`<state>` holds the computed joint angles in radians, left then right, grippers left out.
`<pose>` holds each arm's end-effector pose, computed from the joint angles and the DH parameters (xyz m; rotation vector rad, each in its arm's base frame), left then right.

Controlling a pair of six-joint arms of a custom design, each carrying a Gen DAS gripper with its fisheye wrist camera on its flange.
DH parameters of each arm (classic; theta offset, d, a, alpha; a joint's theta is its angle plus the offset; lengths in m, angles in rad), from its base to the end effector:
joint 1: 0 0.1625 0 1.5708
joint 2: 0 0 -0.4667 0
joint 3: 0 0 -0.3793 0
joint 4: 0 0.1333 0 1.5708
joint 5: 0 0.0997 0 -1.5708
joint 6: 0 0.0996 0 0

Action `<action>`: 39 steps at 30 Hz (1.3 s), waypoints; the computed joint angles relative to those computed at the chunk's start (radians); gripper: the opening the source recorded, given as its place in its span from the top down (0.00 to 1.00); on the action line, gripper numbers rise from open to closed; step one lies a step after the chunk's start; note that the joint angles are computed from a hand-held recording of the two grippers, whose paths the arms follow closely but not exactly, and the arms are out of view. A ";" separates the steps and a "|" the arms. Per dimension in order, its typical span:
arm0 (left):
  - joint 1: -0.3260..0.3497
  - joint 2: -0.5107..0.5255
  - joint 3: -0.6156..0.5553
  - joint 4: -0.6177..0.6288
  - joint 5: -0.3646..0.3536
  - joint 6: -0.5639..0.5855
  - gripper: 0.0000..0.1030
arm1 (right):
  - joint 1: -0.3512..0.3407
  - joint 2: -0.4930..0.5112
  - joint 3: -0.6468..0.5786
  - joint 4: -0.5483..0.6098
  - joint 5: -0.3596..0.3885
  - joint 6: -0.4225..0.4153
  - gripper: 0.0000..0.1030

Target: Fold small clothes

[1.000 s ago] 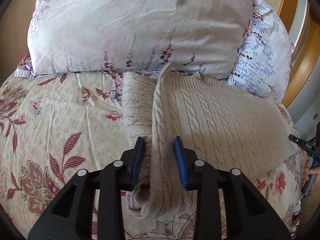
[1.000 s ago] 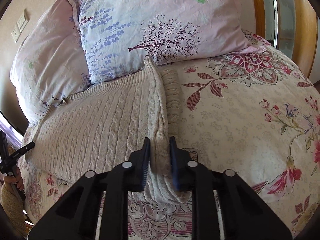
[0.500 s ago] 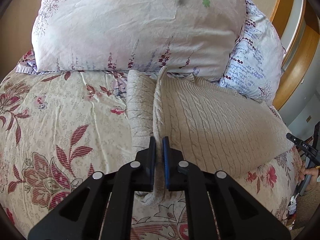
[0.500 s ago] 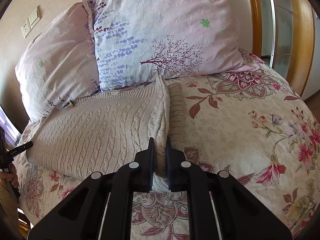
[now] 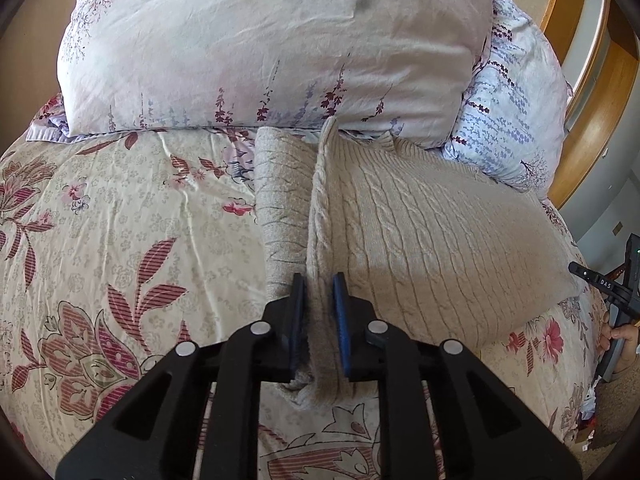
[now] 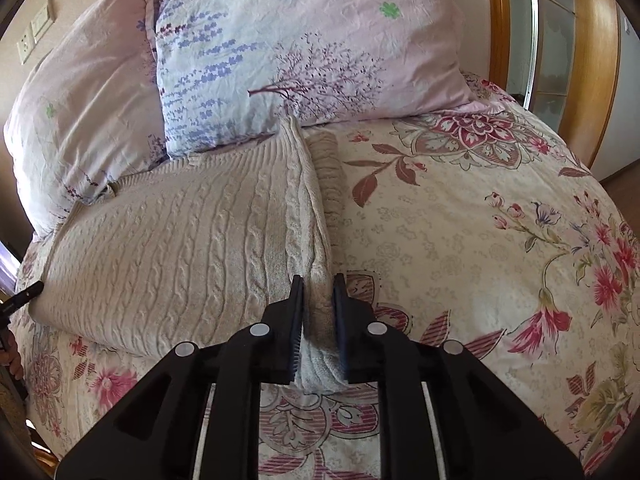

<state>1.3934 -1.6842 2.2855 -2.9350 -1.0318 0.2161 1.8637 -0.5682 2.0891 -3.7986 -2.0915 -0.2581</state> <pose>0.1125 -0.4175 0.4187 0.2111 2.4365 -0.9618 0.2373 -0.4969 0.0339 0.4413 -2.4595 0.9289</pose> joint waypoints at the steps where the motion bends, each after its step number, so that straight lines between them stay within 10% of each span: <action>1: -0.014 -0.004 0.008 -0.015 0.009 0.005 0.65 | 0.006 0.000 0.005 -0.031 0.015 -0.007 0.82; 2: -0.035 -0.008 0.023 -0.051 0.030 0.013 0.49 | 0.011 0.000 0.008 -0.058 0.032 -0.017 0.78; 7: -0.139 0.004 0.083 -0.197 0.101 0.121 0.28 | 0.038 0.013 -0.019 -0.029 0.081 -0.065 0.67; 16: -0.100 0.088 0.028 -0.033 0.079 0.026 0.27 | 0.032 0.047 -0.097 0.149 0.034 0.017 0.60; 27: -0.073 0.066 0.005 0.006 0.013 -0.017 0.25 | 0.020 0.064 -0.087 0.094 0.081 -0.020 0.41; 32: -0.002 0.018 -0.048 -0.018 -0.095 -0.120 0.28 | -0.034 0.035 -0.047 0.068 0.256 0.005 0.27; 39: 0.125 0.072 -0.181 0.135 -0.217 -0.273 0.30 | -0.191 0.003 0.063 -0.065 0.687 0.077 0.21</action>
